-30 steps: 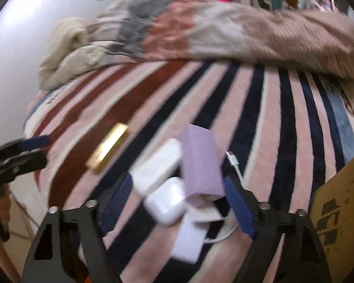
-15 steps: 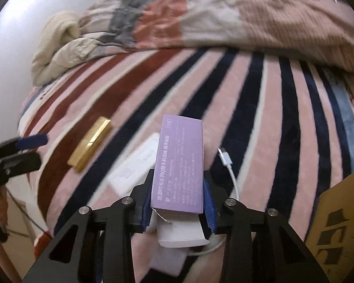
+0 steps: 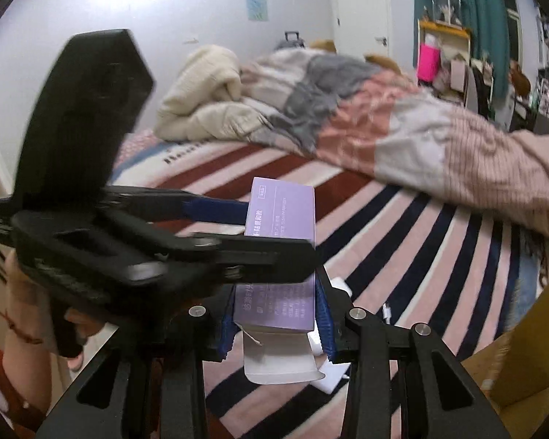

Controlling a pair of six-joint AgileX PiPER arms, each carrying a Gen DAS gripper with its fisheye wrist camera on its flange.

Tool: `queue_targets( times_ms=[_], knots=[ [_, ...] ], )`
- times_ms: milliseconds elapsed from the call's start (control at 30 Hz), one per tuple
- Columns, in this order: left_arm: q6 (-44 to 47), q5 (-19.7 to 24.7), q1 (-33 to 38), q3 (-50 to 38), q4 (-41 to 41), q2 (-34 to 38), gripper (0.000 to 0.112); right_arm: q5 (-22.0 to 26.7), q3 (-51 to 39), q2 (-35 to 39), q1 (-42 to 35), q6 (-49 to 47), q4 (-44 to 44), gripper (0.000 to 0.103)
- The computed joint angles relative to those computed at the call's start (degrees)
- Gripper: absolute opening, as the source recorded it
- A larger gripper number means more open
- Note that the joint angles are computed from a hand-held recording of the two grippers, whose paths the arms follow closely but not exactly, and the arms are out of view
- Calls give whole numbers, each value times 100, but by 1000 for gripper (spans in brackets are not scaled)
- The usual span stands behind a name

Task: Organize rigid objects
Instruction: 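Carry the lavender box into the cardboard box and release it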

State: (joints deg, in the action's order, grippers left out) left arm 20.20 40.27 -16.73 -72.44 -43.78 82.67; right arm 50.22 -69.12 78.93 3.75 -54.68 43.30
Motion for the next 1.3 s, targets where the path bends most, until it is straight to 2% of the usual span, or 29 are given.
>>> queue_targets(
  times_ms=[100,233,367,500,633,800,867,900,933,967,1000,1033,1300],
  knots=[
    [-667,-132,-562,-500,633,239,49,323,-53,-119,-514,-254,223,32],
    [-1333,-77,-1186,-1309,1275,765,49,801,-126,-169,-1352,-584,513,32],
    [-2043,258,-1827,-2503,2068,1555,49,1316,-317,-72,-2337,-873,648,32],
    [-2360,808,-2187,-3781,2266,2482,49,1597,-501,115,-3018,-975,595,32],
    [-2526,1323,-2378,-4824,2320,3250,49,1786,-633,402,-3521,-1082,515,32],
    [-2790,1789,-2556,-5689,2615,3811,49,1916,-720,669,-3811,-1169,438,32],
    [-2870,1870,-2604,-5825,2761,3893,51,1907,-735,730,-3836,-1169,388,33],
    [-2955,1932,-2640,-5938,2902,3953,60,1881,-712,710,-3822,-1136,356,34],
    [-3003,1918,-2657,-5896,3016,3921,73,1866,-698,712,-3825,-1115,326,35],
    [-3119,1806,-2696,-5756,3213,3834,78,1835,-694,715,-3805,-1076,302,38],
    [-3150,1733,-2694,-5654,3270,3778,81,1819,-685,716,-3812,-1063,293,46],
    [-3151,1693,-2681,-5547,3286,3705,81,1828,-674,717,-3855,-1085,316,52],
    [-3363,1122,-2563,-4197,3705,2730,82,1841,-561,485,-3824,-1027,313,53]
  ],
)
